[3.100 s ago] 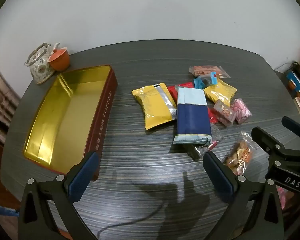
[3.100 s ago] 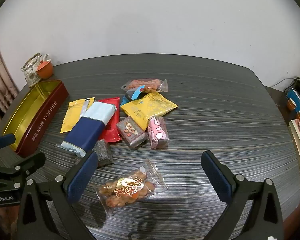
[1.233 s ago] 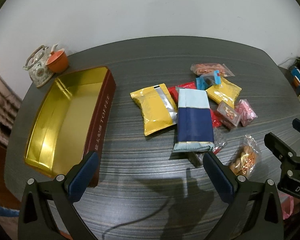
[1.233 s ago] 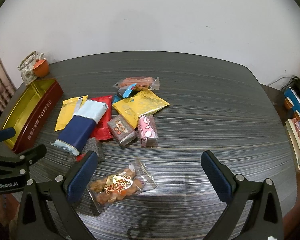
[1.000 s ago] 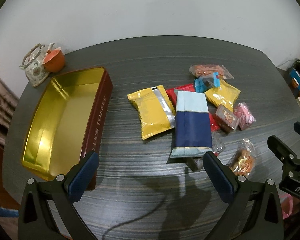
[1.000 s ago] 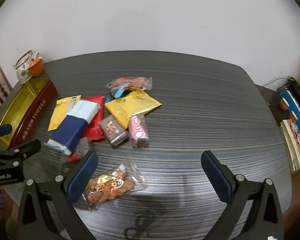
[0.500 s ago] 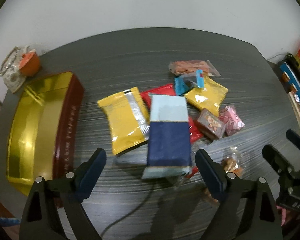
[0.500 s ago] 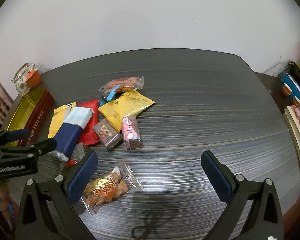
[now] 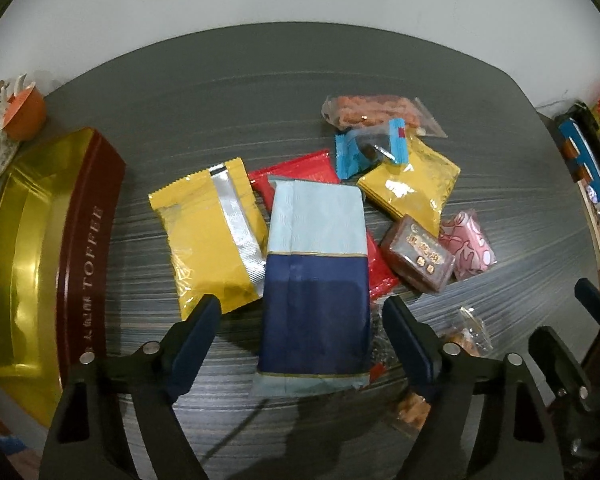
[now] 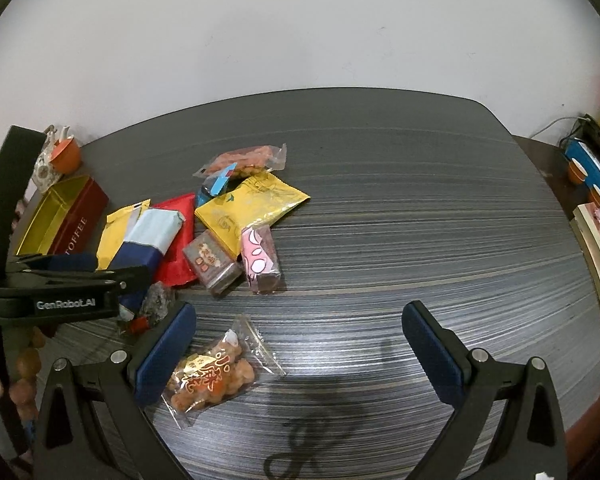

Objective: Organize snacks
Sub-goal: 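Grasp the navy-and-light-blue packet with the left tool while the right tool approaches the clear dough-snack bag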

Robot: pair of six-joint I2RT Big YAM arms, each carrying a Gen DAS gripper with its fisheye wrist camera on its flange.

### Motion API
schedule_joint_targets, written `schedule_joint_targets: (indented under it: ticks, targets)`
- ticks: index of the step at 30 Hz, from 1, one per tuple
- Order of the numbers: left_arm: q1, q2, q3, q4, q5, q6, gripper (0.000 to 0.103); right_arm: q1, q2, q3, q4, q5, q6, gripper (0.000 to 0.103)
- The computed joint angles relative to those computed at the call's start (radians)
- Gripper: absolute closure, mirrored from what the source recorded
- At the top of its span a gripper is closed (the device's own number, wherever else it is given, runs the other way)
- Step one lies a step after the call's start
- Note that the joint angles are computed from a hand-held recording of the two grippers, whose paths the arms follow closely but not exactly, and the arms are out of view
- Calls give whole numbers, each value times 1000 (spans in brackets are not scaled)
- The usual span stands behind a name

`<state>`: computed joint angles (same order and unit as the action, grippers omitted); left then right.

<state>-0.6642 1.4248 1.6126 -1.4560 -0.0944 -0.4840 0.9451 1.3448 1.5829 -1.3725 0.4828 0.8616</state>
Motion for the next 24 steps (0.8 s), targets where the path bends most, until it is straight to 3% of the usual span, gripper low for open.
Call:
schedule_joint_targets:
  ticks: [3, 8, 24]
  targets:
    - [4, -1, -14, 19, 20, -2, 28, -2, 1, -1, 2, -7, 1, 1]
    - [10, -9, -27, 49, 67, 2, 50, -4, 8, 1, -7, -20, 2, 1]
    - [5, -57, -45, 36, 61, 4, 52, 0, 39, 18, -43, -75, -2, 2]
